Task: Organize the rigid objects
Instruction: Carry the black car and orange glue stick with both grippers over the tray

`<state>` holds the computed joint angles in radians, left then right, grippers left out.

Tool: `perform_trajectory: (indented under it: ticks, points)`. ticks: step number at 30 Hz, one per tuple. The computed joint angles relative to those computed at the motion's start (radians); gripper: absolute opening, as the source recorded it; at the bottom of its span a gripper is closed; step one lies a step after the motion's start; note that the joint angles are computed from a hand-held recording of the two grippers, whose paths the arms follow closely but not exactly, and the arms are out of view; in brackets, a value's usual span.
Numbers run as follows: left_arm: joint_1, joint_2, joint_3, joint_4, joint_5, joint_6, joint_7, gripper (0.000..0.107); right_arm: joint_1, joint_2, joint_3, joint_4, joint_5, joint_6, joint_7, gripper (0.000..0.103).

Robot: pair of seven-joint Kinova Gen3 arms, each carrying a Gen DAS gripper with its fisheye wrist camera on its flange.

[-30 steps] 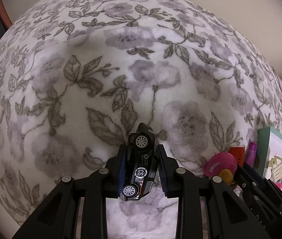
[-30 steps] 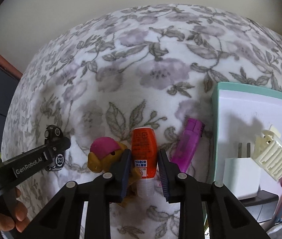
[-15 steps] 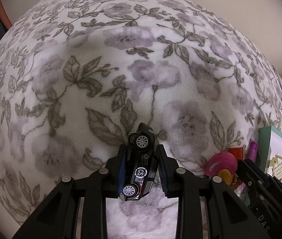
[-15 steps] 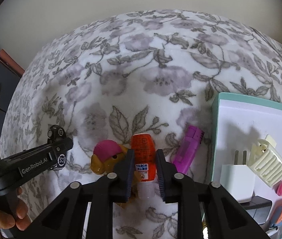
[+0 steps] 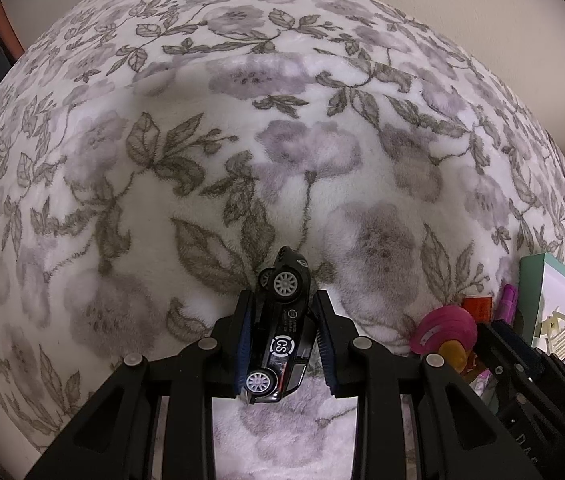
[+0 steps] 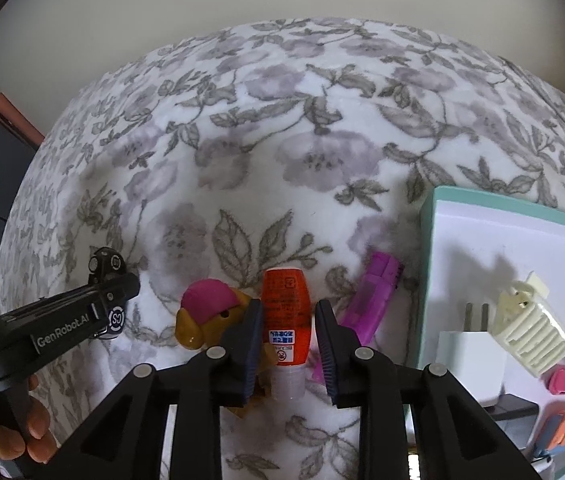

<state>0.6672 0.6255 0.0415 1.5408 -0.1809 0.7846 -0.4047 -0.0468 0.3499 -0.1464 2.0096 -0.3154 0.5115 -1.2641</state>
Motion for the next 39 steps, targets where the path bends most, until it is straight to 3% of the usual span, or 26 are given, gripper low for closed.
perform_trajectory:
  ticks: [11, 18, 24, 32, 39]
  points:
    - [0.002, -0.002, -0.003, 0.011, -0.006, -0.016, 0.002, 0.031, -0.037, -0.008, 0.017, 0.021, 0.039, -0.046, -0.042, 0.027]
    - [0.017, -0.028, -0.014, 0.022, -0.027, -0.037, 0.019, 0.03, 0.013, -0.04, -0.004, 0.025, -0.002, -0.046, -0.008, 0.027]
    - [0.063, -0.076, -0.041, 0.012, -0.099, -0.014, 0.075, 0.03, 0.085, -0.11, -0.02, 0.038, -0.1, -0.018, 0.087, 0.027]
    - [0.133, -0.117, -0.021, -0.035, -0.209, 0.0, 0.137, 0.03, 0.097, -0.222, 0.074, 0.082, -0.134, 0.021, 0.118, 0.027]
    - [0.194, -0.075, 0.02, -0.149, -0.232, 0.025, 0.091, 0.03, 0.171, -0.286, 0.178, 0.101, -0.162, 0.09, 0.167, 0.027]
